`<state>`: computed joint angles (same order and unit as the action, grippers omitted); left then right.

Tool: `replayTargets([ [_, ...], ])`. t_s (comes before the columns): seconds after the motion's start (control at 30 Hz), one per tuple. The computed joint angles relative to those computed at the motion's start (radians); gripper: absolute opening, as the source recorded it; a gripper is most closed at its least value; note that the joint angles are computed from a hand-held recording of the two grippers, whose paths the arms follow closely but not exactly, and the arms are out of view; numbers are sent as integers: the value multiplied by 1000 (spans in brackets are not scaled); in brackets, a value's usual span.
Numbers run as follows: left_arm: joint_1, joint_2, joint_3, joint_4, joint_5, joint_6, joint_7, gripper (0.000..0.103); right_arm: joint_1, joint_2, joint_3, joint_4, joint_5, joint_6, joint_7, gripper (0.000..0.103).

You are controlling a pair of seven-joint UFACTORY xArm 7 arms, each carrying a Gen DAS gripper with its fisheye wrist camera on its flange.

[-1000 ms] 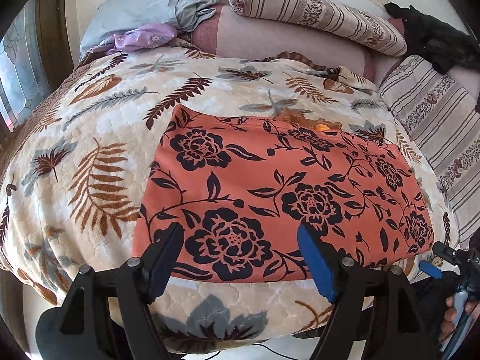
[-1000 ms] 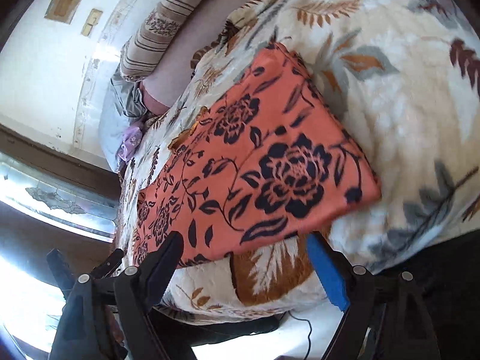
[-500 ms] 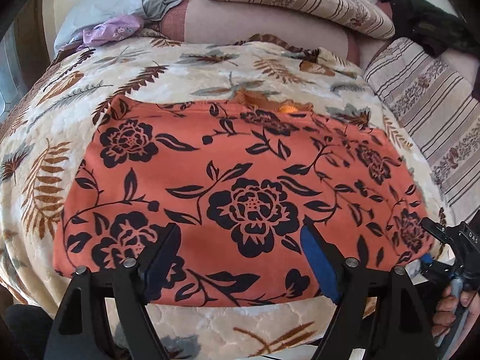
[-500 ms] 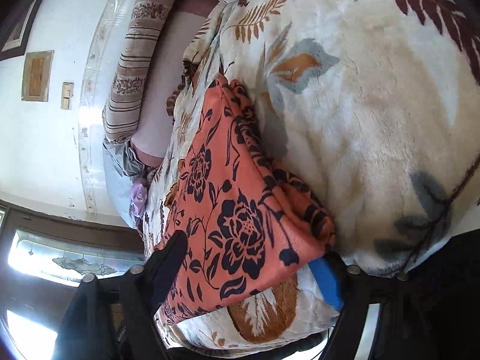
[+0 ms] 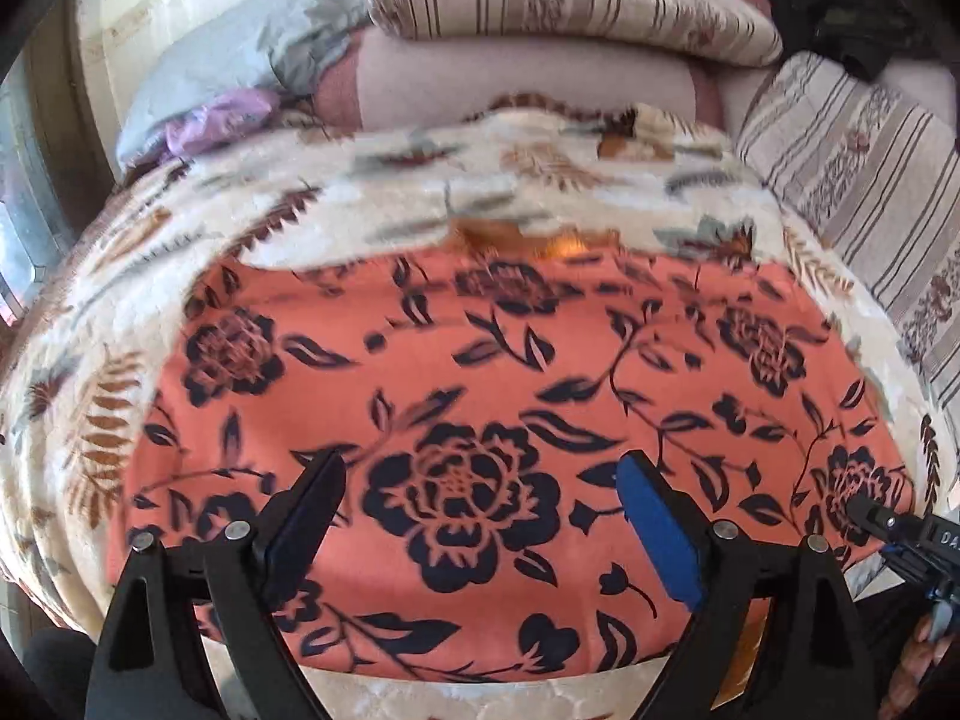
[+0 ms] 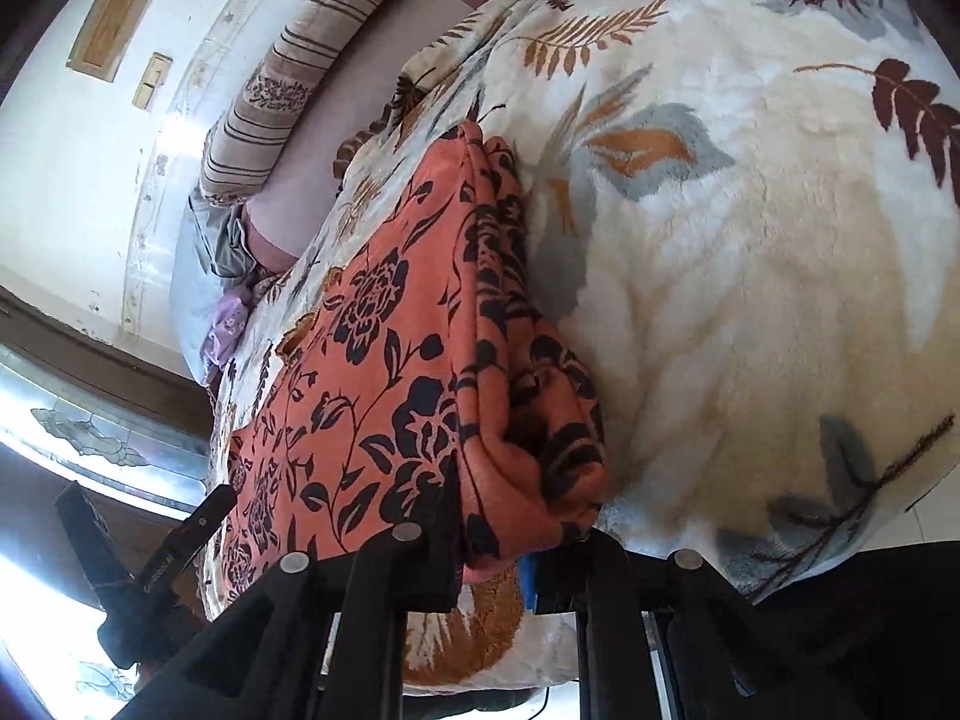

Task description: Fold small clothes

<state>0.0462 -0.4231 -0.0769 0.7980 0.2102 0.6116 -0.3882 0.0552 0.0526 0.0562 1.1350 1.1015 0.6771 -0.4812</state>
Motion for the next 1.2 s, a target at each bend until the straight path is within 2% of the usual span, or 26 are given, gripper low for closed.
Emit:
replayTargets([
  [0.07,3,56,-9,13,-5,37,10,94,-4,4,-2,1,16,12,-7,14],
  [0.13,18,36,-28,-27,62,-28,-55,97,-11,13,-4,5,39,34,-23,14],
  [0.23,15,31,-33,-27,77,-18,-85,97,-47,39,-17,14,151,127,-41,21],
  [0.33,-3,39,-11,-20,53,-17,-49,97,-78,65,-20,32,241,207,-50,38],
  [0.37,-5,37,-7,-25,51,-23,-39,97,-84,69,-17,36,264,224,-62,51],
  [0.4,-5,35,-6,-30,52,-30,-36,97,-83,71,-13,43,263,224,-73,53],
  [0.43,-4,36,-5,-33,52,-37,-31,98,-73,67,-8,51,220,202,-74,47],
  [0.47,-4,36,-5,-35,51,-40,-28,98,-61,67,-4,61,159,176,-60,10],
  [0.53,-9,42,2,-26,36,-30,-9,98,-51,53,0,56,107,135,-31,9],
  [0.63,-25,45,20,15,-8,29,35,98,-26,-18,3,8,21,26,-11,9],
  [0.67,-21,25,22,6,-6,7,27,98,-18,-29,1,-5,-16,8,7,9],
  [0.7,-8,-4,19,-22,9,-49,8,98,23,-24,-37,-14,-43,-5,28,11],
  [0.73,11,-23,9,-43,29,-90,-10,98,23,-8,-41,-18,-27,3,20,13],
  [0.77,17,-20,9,-43,44,-90,-17,98,-20,-2,-10,-20,30,21,-12,15],
  [0.8,10,6,20,-26,17,-49,19,98,-51,-1,-2,-16,62,65,-13,18],
  [0.83,-8,43,45,-22,-31,-21,74,99,-40,-3,-26,-10,52,89,7,21],
  [0.93,1,25,44,-68,-15,-95,112,102,-46,-42,-37,-2,-58,82,65,36],
  [0.97,2,21,45,-71,-24,-102,113,102,-47,-56,-41,1,-84,66,81,50],
  [1.0,3,21,45,-73,-32,-105,116,102,-46,-67,-44,6,-97,41,95,69],
  [1.03,3,19,44,-77,-31,-113,118,103,-45,-70,-47,20,-101,16,99,74],
  [1.2,-1,13,54,-92,-63,-139,159,103,-58,87,-35,270,-125,100,80,75],
])
